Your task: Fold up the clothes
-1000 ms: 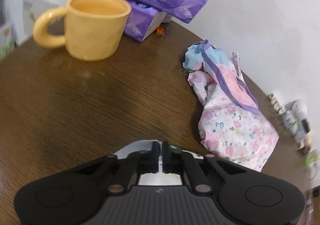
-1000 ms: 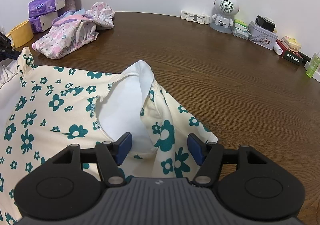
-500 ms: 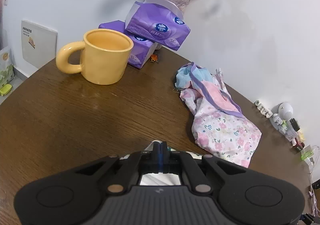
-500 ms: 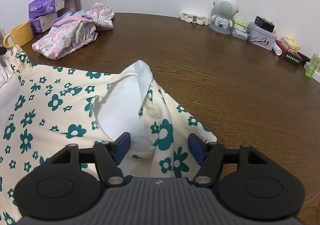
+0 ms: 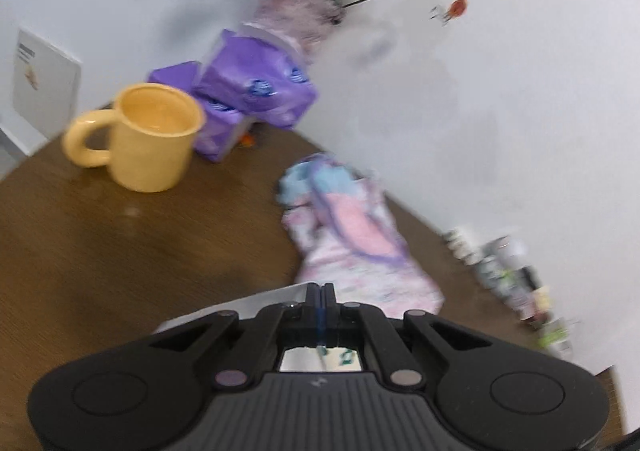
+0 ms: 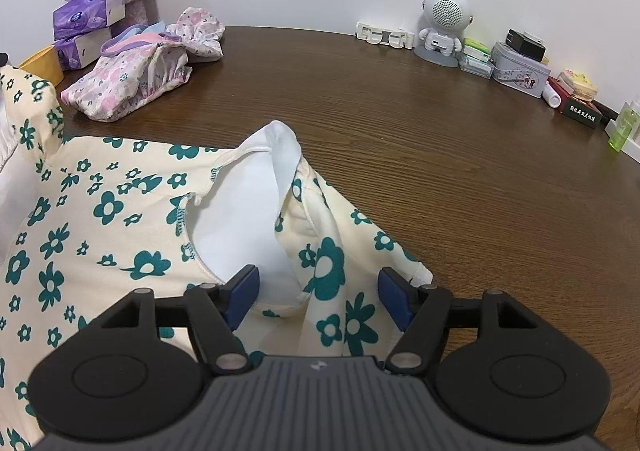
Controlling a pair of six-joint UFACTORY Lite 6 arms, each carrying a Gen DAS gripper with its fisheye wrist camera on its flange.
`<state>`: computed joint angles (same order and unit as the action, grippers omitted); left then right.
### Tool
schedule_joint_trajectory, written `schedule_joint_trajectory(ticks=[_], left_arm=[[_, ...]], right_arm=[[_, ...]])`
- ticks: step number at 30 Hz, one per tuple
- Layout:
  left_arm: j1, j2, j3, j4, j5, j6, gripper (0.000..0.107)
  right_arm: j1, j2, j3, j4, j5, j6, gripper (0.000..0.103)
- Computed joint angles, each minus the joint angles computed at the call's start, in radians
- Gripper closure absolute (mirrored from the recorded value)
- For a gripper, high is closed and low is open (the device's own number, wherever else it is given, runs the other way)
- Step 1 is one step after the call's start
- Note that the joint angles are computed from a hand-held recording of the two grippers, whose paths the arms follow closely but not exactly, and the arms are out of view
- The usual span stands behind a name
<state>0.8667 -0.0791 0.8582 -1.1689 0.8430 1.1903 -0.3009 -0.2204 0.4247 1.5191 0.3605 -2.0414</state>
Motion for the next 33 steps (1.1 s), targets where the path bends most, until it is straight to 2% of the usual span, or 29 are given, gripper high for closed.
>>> schedule_joint_trajectory(ticks=[3,7,14,18,21,24,25,26,29,31,33], left_arm=[[0.003,-0.016,-0.055,0.048,-0.107,0.041,0.107],[0.006,0.052,-0.100,0.044,-0.210,0.100,0.107],[0.000,0.127,-0.115,-0.043,-0.283,0.210,0.107],[0.028,0.099,-0.105,-0.041,-0.277,0.165,0.095],[0.022,-0.030,-0.162,-0.094,-0.275,0.232,0.094],[-0.009,-0.108,-0.175,-0.024,-0.110,0.193,0.083],[-0.050,-0.132,-0.184,-0.009,-0.082,0.189,0.081],[-0.108,-0.158,-0.202,-0.007,-0.095,0.195,0.081],[-0.353,-0.222,-0.256,-0.008,-0.265,0.206,0.081],[-0.486,-0.188,-0.245,0.041,-0.398,0.141,0.082],[-0.551,-0.122,-0.225,0.111,-0.499,0.058,0.084]], right_arm=[[-0.006,-0.003,-0.003,-0.001,0.006,-0.004,0.036],[-0.004,0.000,0.000,0.000,0.003,-0.003,0.036],[-0.008,-0.003,-0.005,0.014,0.003,-0.012,0.036],[-0.014,-0.006,-0.011,0.022,0.009,-0.021,0.035],[-0.015,-0.007,-0.013,0.030,0.010,-0.027,0.035],[-0.009,-0.006,-0.008,0.016,0.005,-0.009,0.034],[-0.007,-0.006,-0.007,0.014,0.003,-0.005,0.034],[-0.004,-0.007,-0.007,0.012,0.001,0.000,0.034],[0.002,-0.015,-0.012,0.018,-0.007,0.002,0.034],[0.003,-0.016,-0.014,0.024,-0.008,-0.002,0.034],[0.002,-0.017,-0.016,0.024,-0.007,-0.003,0.034]])
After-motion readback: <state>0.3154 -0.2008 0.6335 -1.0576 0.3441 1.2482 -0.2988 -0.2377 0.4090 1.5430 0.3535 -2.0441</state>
